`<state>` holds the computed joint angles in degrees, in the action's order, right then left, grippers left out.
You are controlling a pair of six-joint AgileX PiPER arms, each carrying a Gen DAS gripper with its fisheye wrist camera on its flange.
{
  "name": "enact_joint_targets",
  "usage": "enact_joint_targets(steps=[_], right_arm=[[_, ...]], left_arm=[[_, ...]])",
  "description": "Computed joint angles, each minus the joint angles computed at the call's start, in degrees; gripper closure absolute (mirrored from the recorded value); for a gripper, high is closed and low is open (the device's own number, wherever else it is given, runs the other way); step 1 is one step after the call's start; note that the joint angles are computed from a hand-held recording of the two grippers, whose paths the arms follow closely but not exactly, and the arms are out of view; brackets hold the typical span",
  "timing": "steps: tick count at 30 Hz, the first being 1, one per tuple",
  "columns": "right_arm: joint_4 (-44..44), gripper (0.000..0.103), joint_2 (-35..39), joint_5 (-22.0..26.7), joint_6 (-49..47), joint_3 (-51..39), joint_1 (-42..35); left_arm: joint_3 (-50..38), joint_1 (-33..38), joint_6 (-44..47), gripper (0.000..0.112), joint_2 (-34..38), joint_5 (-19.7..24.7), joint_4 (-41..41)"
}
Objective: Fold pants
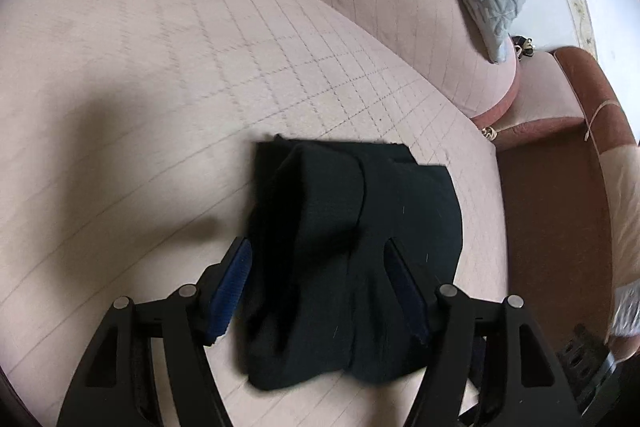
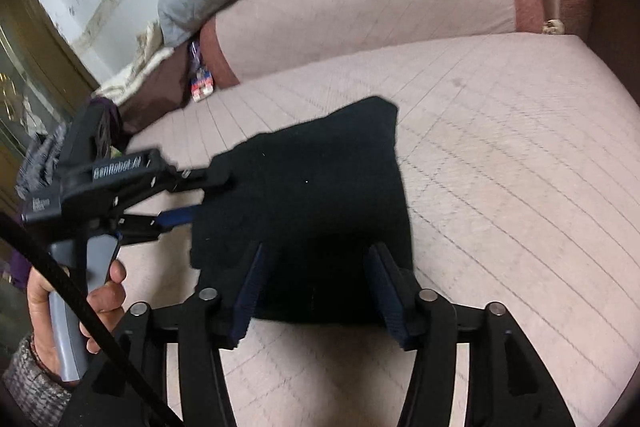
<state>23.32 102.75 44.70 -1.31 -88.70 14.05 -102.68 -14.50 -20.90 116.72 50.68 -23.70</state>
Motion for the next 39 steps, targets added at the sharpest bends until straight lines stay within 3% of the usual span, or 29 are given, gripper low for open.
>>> enact_joint_targets(steps=[5,9,14,20,25,31,39], right_arm=[[-5.7,0.037,-9.3,-3.0,5.0,10.3,1.6],[-8.3,0.037,-14.8,-3.0,9.8,17.5,4.3],[-13.0,0.037,-19.9,-3.0,16.0,24.1,8.1],[-16.7,0.033,-23.6,-2.3,21.6,27.4,10.3],[-18.6,0.031,-24.6,-1.6,24.1,27.3,11.2],[-23.5,0.028,-26.0,-1.3,29.1,28.0,13.5],[-23.7,0.028,-25.9,-1.2,29.7,28.6,13.8]], left_arm=[[15.8,-5.1,-7.6,0.044,-13.2,-4.5,12.3],[25.9,-14.7,-23.2,0.044,-21.7,-5.3,30.2],[31.9,-27.4,-43.1,0.041,-26.5,0.4,50.2],[35.7,-37.8,-57.1,0.035,-30.1,7.0,61.6],[34.3,-41.4,-57.1,0.034,-29.5,10.3,62.6],[34.7,-44.0,-58.9,0.033,-31.2,10.6,63.7],[34.3,-45.3,-58.6,0.033,-31.8,9.6,61.9]])
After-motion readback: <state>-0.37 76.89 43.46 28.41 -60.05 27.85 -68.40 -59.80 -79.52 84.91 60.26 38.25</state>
